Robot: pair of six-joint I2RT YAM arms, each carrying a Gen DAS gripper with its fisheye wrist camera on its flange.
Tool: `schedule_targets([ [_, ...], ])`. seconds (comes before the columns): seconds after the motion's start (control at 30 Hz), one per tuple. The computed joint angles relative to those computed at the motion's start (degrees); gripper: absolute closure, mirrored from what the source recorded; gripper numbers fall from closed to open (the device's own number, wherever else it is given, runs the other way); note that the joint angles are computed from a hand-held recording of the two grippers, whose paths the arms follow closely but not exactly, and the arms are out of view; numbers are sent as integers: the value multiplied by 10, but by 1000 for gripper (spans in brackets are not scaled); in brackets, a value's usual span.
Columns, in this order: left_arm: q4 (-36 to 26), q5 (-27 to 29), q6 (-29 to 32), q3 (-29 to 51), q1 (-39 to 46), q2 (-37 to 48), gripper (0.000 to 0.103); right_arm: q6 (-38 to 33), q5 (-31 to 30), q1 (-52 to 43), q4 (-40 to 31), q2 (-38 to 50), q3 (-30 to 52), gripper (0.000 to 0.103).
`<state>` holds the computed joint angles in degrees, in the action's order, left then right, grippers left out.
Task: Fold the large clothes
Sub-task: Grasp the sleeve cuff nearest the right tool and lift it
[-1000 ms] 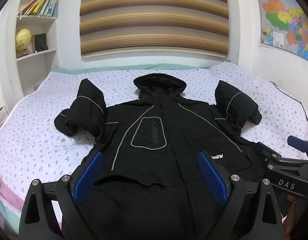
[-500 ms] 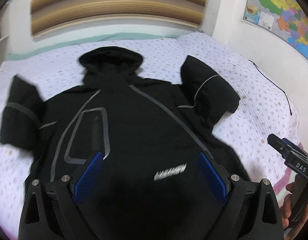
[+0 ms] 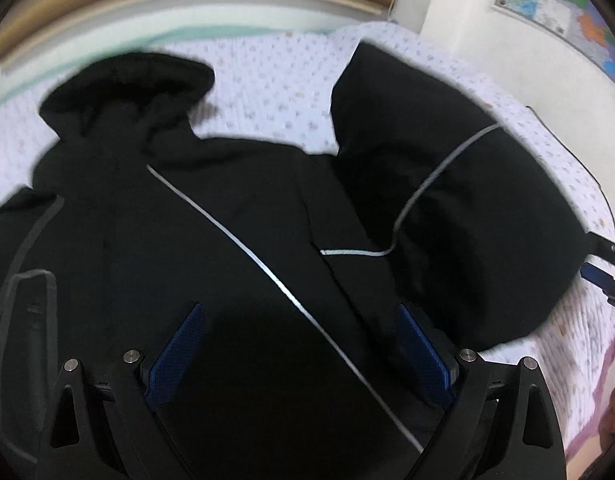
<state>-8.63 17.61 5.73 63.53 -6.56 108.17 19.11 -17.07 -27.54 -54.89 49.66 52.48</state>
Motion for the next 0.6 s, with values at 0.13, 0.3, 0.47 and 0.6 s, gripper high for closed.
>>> schedule_targets([
  [0.13,-11,-45,-2,48,-24,88,9,0,1,-4,86,92,-12,31],
  [0.3,75,-70,8,-13,-33,75,8,18,-33,-11,200,191,-34,31],
  [0.47,126,-69,13,-56,-30,60,8,50,-47,-6,294,268,-47,31],
  [0.6,149,-75,13,-71,-35,60,8,42,-41,22,351,305,-42,69],
])
